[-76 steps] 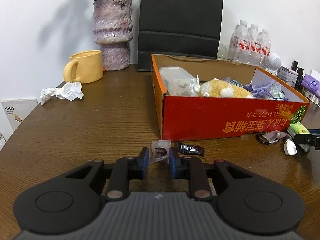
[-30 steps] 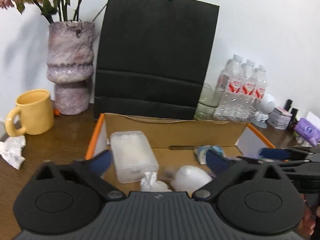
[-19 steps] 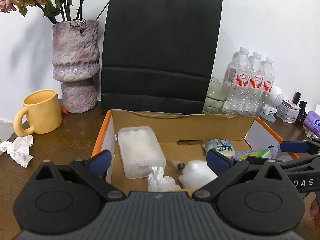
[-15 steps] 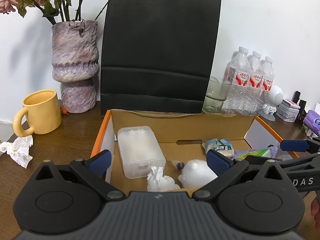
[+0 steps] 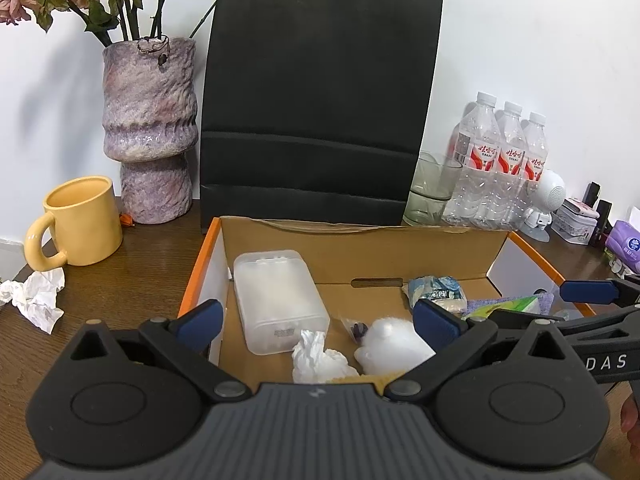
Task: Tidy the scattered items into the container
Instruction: 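Withdraw both tools from the box toward the remaining small items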
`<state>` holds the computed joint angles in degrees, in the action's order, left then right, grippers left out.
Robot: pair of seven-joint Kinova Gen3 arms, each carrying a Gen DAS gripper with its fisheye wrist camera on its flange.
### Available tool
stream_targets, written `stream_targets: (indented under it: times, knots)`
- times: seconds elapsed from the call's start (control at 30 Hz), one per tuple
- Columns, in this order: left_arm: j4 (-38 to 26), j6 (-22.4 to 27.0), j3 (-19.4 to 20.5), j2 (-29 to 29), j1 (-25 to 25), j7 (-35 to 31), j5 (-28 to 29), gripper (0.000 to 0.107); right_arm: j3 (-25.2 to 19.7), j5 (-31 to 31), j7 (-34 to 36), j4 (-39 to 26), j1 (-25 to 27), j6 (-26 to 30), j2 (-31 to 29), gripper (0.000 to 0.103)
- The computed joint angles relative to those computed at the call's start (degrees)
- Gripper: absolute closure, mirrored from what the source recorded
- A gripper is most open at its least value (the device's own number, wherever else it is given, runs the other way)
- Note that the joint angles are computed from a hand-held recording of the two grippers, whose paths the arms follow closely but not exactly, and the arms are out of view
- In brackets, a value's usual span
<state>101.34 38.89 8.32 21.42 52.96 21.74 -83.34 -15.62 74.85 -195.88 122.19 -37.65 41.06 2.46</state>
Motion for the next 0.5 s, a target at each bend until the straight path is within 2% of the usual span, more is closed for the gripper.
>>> stream_targets:
  times: [0.3, 0.5]
  knots:
    - [1.4, 1.1, 0.3, -1.1, 0.7, 2.4, -2.1, 0.004, -0.8, 1.2, -1.7, 0.9, -0.6, 1.4, -1.3, 0.0]
    - [7.0, 4.5, 3.5, -5.3, 0.9, 8.2, -5.8, 0.004, -4.5, 2.5, -6.5, 4.2, -2.5, 6.0, -5.9, 0.0]
